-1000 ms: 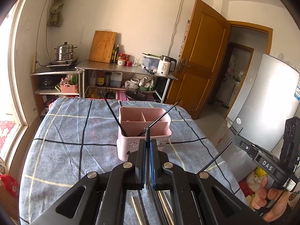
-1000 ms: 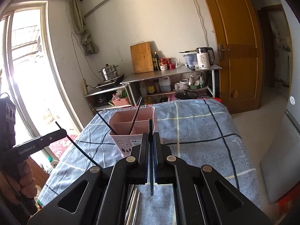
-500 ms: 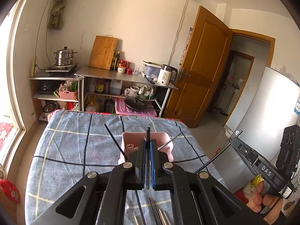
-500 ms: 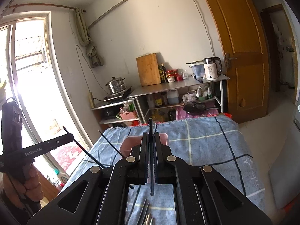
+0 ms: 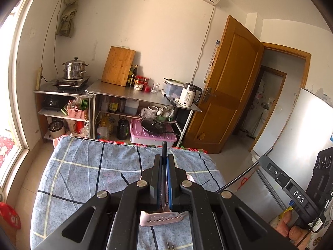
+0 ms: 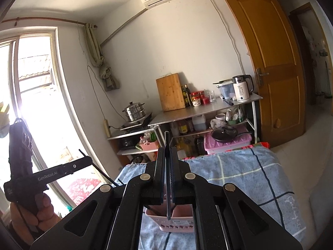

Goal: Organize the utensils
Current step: 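Lower the chopsticks into the basket and open both tools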

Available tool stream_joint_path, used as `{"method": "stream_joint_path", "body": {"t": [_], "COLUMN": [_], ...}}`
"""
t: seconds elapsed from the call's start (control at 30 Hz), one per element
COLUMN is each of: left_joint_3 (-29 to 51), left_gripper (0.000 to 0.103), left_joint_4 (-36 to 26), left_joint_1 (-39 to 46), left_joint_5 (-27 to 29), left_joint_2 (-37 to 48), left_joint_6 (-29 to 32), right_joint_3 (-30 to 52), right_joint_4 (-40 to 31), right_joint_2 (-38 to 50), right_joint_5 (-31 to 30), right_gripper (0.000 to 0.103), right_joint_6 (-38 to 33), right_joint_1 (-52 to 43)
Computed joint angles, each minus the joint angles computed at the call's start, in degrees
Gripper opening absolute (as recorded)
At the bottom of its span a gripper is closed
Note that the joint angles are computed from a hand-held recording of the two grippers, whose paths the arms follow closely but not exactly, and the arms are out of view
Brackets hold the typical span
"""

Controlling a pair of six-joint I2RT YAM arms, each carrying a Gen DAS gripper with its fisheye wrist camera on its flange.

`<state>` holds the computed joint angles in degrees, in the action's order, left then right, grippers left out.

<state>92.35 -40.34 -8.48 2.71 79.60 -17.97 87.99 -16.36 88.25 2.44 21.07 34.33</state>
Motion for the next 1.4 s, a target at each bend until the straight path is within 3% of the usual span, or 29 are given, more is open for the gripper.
{"method": "stream_joint_path", "body": {"t": [0.67,0.97,1.13,1.4], "left_joint_3": [-7.7,-10.5,-12.6,-19.2], "left_gripper": [0.004,0.005,0.024,0.026], "left_joint_4": [7.8,9.5,10.0,11.4], "left_joint_1": [5.2,4.0,3.8,2.9], "left_joint_5": [7.7,5.7,4.5,1.9], "left_joint_2": [7.4,8.5,6.4,-0.7], "left_joint_6": [-1.8,-0.4,-0.5,-0.7], "right_joint_3": [0.7,0.3,-2.0,-7.2], "right_joint_4": [4.1,2.7,2.5,2.2], "right_joint_2": [11.0,13.7,11.6,5.4], "right_joint_5": [-2.5,-4.5,-3.8,-2.6], "right_gripper": [0.004,0.005,0.012,0.014], "right_joint_6": [3.4,3.6,2.7,1.6], "right_joint_1": [-0.4,-0.9,-0.9,-1.0]}}
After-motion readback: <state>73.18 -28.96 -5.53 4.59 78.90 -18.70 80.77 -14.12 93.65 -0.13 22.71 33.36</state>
